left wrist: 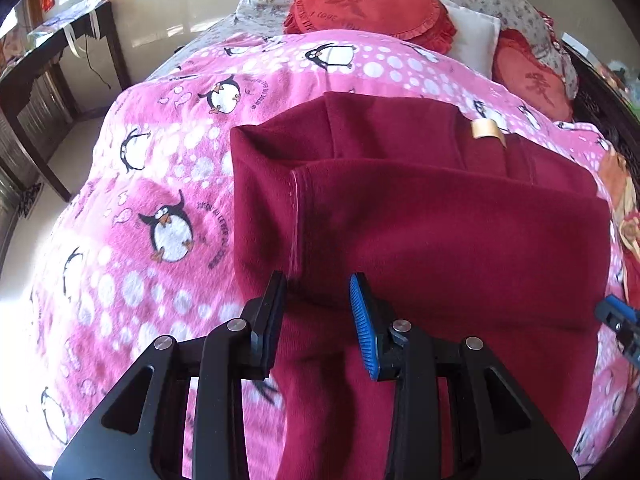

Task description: Fold small clothes

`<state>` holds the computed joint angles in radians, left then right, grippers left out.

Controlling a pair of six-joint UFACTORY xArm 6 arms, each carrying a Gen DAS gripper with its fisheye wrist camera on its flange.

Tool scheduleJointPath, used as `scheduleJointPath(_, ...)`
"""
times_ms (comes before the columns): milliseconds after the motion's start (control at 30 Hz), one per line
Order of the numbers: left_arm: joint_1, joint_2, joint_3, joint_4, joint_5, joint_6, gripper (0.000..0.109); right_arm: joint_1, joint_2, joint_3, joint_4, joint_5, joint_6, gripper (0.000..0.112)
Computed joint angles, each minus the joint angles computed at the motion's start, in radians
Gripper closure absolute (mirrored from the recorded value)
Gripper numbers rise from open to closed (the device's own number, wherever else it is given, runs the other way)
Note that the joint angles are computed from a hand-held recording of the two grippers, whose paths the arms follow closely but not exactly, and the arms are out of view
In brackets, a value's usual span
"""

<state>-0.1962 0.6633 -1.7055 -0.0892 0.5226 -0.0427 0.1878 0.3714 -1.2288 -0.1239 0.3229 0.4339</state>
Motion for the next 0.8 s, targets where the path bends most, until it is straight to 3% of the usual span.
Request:
scheduleJointPath(133,-0.004,-0.108,0.152,-0.063,-0.038,0.055,0.076,0.005,-0.006,0.019,-0.078,0.02,0.065,0.065)
scheduleJointPath(333,-0.017,-0.252,0.359,-0.059,-0.106,0.049,0.076,0.013,-0.009,0.018,-0.108,0.046,0.091,0.065)
scheduleJointPath(367,-0.018,-0.271,0.387,-0.035,-0.117,0.029,0.069,0.016,-0.027,0.035,-0.083,0.029,0.077,0.065)
scheduleJointPath(400,-0.019,-0.289,0.414,-0.022,-0.13,0.017,0.054,0.019,-0.047,0.056,-0.046,0.011,0.053,0.065)
scheduleJointPath(467,-0.02,-0.328,0.472,-0.031,-0.169,0.014,0.041,0.029,-0.09,0.093,-0.009,-0.007,0.025,0.065)
scheduleJointPath(633,-0.023,-0.394,0.548,-0.102,-0.177,0.058,0.041,0.058,-0.212,0.218,0.104,-0.043,-0.066,0.064)
scheduleJointPath(800,-0.02,-0.479,0.645,-0.169,-0.198,0.124,0.041,0.087,-0.342,0.374,0.312,-0.08,-0.21,0.058)
